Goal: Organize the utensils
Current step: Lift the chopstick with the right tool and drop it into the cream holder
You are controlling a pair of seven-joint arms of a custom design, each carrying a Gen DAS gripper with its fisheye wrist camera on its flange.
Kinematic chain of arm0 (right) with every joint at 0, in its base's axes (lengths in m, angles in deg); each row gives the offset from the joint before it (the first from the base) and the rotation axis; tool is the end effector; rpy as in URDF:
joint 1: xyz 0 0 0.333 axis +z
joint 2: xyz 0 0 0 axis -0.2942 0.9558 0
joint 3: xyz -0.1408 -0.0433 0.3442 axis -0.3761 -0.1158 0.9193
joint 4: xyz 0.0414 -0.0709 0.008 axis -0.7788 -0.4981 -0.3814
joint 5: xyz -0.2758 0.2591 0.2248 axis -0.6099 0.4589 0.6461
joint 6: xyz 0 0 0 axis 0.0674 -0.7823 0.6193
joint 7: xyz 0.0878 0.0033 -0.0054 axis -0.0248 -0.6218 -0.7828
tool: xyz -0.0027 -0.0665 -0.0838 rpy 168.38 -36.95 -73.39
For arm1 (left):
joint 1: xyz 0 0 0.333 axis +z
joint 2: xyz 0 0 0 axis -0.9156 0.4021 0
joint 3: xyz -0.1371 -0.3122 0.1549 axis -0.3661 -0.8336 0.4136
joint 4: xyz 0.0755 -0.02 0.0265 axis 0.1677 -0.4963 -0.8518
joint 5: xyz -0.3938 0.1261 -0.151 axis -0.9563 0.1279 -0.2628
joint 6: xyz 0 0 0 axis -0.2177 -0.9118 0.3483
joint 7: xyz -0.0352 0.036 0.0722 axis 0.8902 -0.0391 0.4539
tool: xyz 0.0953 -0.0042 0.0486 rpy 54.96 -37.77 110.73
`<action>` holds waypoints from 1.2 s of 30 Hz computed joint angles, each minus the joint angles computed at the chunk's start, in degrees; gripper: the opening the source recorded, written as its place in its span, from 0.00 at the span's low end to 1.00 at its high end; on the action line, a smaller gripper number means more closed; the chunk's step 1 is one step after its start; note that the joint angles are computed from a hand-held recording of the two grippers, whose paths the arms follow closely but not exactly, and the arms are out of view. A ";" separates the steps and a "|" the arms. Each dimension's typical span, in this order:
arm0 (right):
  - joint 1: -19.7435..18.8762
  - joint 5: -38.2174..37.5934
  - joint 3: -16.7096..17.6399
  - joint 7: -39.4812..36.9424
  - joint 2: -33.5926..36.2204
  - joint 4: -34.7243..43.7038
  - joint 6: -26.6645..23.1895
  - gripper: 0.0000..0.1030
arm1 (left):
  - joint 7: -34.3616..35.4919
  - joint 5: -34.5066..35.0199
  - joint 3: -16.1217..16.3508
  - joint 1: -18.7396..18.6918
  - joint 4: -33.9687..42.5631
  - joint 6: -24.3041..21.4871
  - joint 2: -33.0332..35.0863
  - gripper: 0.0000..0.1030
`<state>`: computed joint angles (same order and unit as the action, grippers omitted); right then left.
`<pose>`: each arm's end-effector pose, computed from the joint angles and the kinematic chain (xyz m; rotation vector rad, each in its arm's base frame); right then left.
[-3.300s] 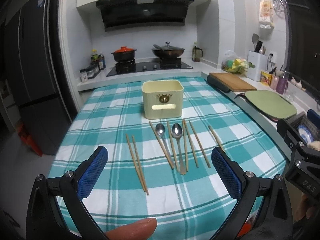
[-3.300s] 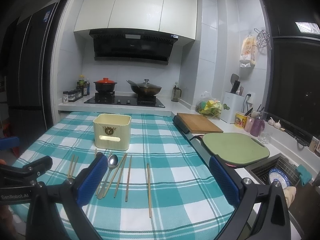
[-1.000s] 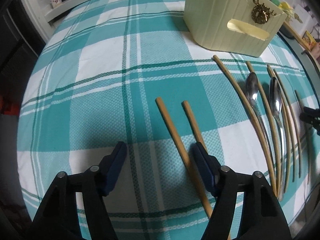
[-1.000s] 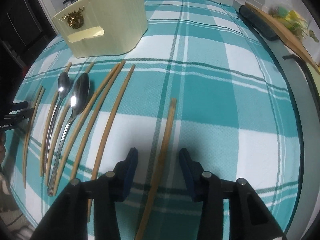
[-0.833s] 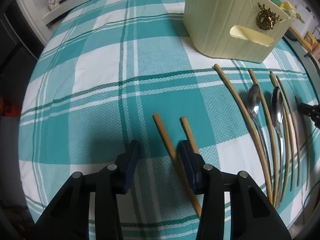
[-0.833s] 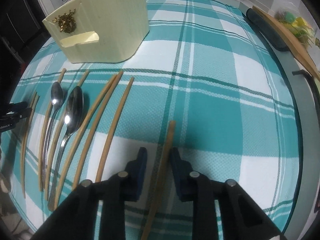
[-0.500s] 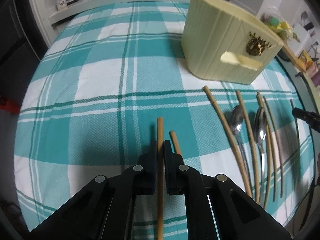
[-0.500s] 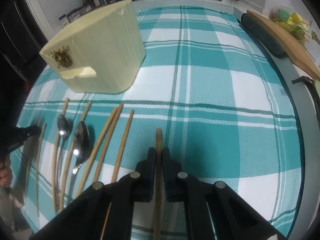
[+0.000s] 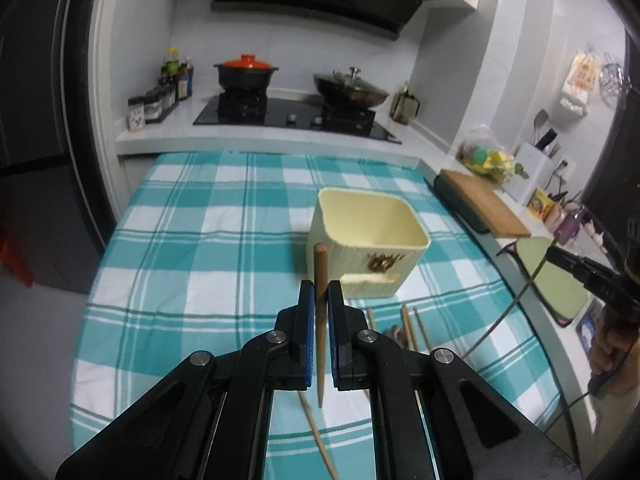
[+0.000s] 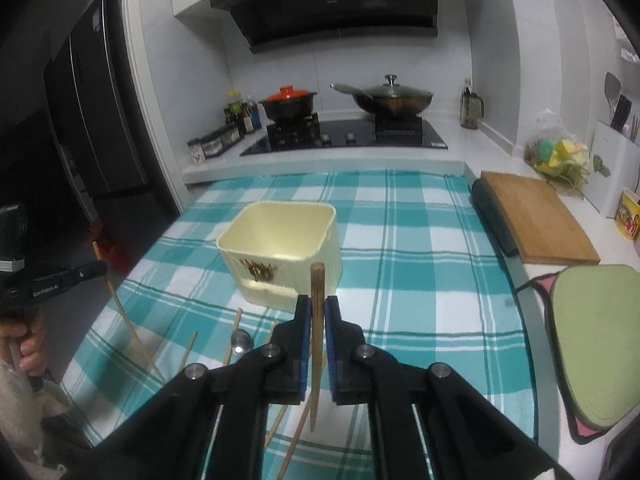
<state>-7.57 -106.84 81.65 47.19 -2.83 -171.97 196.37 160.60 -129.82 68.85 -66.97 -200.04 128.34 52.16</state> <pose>0.4624 0.1543 0.6591 -1.5709 1.7103 -0.7563 0.5671 -0.0111 0.6552 -1.4738 2.1294 -1.2018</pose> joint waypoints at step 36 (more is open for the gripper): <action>0.99 14.17 -4.43 -15.67 36.40 37.03 -4.24 0.37 | -31.08 27.42 -9.33 -3.73 35.64 -0.01 32.48 0.57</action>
<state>-6.57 -92.67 77.23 31.52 33.57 -134.94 192.12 129.51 -102.40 59.53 -70.69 -164.40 128.33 84.64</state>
